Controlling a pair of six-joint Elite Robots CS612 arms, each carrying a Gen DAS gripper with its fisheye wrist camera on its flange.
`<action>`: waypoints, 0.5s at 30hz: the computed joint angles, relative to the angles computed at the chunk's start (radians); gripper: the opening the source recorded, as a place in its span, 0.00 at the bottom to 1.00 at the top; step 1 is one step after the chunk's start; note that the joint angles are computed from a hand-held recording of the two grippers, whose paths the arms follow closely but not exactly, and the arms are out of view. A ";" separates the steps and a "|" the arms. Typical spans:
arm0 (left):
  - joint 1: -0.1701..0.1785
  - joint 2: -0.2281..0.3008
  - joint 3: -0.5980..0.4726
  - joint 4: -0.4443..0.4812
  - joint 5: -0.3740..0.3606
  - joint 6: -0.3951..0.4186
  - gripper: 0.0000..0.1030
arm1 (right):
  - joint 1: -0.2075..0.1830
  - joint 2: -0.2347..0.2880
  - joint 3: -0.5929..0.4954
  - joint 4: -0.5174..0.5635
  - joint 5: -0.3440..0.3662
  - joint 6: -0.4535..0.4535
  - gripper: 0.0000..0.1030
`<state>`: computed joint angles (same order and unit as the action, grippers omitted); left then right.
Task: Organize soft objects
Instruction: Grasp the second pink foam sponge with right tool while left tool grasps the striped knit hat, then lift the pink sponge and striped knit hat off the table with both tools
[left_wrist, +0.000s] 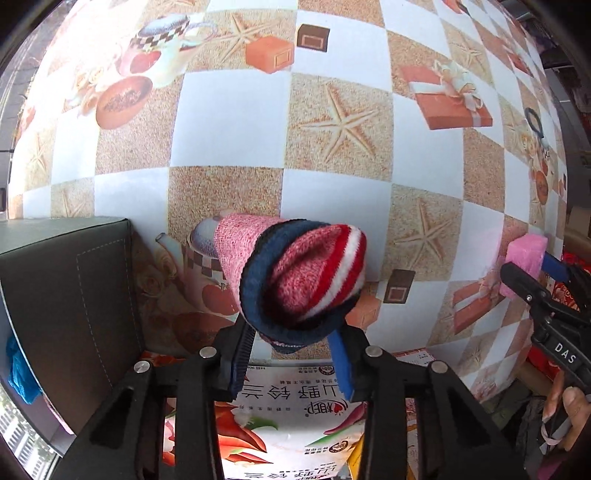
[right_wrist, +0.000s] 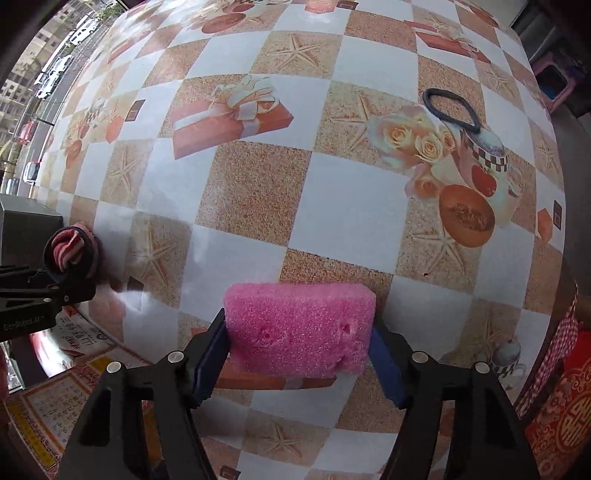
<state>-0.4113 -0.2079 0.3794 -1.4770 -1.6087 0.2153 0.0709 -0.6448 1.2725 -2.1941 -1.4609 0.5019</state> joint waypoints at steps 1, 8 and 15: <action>0.000 -0.010 0.019 -0.021 0.002 0.004 0.40 | -0.001 -0.004 0.005 -0.005 0.001 0.005 0.69; 0.001 -0.081 0.136 -0.173 0.020 0.037 0.39 | -0.019 -0.032 0.013 -0.017 0.019 0.007 0.69; 0.002 -0.062 0.100 -0.165 0.026 -0.011 0.45 | -0.013 -0.023 -0.010 -0.011 0.019 -0.007 0.69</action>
